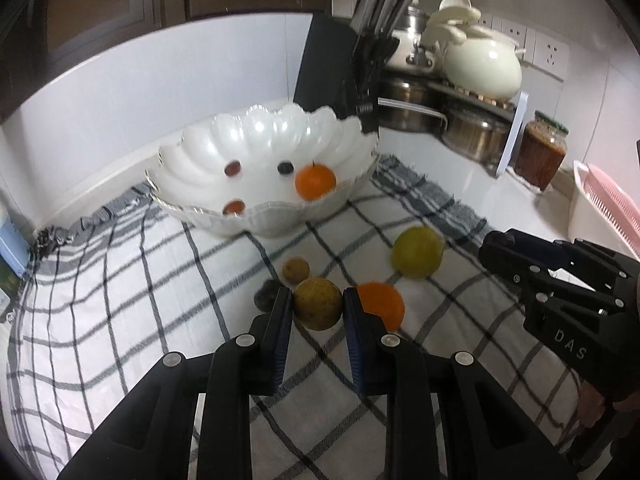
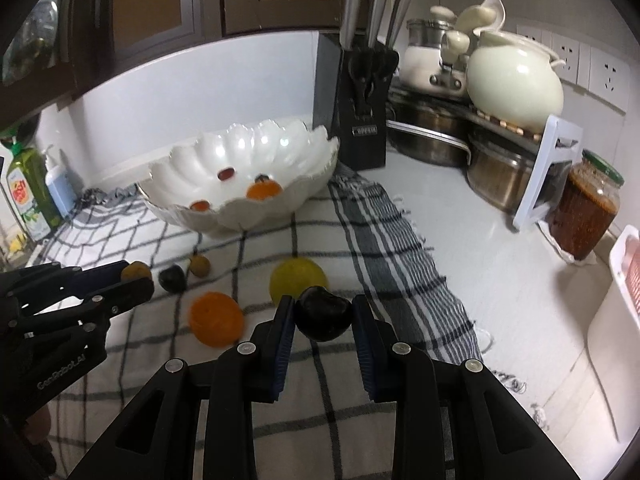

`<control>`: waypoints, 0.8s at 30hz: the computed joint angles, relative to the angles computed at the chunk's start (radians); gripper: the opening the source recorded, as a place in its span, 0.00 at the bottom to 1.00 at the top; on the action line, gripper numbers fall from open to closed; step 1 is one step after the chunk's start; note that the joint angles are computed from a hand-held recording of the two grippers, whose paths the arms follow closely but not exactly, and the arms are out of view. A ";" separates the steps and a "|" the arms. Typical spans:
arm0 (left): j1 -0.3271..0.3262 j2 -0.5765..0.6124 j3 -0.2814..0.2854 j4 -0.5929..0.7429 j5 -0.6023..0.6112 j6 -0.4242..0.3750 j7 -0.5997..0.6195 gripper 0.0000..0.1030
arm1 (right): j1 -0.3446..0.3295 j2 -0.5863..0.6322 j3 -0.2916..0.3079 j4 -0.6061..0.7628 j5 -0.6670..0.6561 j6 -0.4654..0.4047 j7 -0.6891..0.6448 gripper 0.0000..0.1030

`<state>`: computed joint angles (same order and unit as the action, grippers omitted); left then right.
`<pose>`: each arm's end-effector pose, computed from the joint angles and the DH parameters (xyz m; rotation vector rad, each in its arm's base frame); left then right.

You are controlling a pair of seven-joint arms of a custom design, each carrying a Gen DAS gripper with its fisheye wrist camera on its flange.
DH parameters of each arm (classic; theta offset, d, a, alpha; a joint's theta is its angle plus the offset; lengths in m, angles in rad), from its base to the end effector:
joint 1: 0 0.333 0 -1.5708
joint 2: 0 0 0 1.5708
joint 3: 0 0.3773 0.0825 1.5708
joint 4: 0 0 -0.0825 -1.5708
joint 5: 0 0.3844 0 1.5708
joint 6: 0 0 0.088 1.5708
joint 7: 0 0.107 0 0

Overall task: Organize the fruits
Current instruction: 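Carry the plum in the right tool while the left tool carries the yellow fruit over the bowl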

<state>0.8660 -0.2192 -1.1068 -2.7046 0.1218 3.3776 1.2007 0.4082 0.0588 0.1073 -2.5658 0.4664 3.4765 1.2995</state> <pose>0.4305 -0.1307 0.4086 -1.7075 1.8321 -0.7573 0.4560 0.1967 0.4008 -1.9090 1.4440 -0.5971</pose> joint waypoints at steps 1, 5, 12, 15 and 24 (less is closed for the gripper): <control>-0.010 -0.005 0.013 0.001 0.000 0.004 -0.002 0.25 | -0.004 -0.004 0.004 0.000 -0.015 0.008 0.013 0.29; -0.025 -0.029 0.036 0.004 -0.017 0.027 0.002 0.25 | -0.007 -0.016 0.010 0.003 -0.048 0.035 0.031 0.29; -0.012 -0.052 0.041 0.014 -0.075 0.082 0.044 0.25 | -0.040 -0.015 0.015 0.030 -0.202 0.076 0.147 0.29; -0.001 -0.058 0.033 0.021 -0.113 0.105 0.075 0.25 | -0.050 -0.007 0.015 0.050 -0.255 0.087 0.181 0.29; 0.105 -0.070 -0.046 0.062 -0.181 0.141 0.135 0.25 | -0.071 0.032 0.025 0.127 -0.350 0.102 0.238 0.29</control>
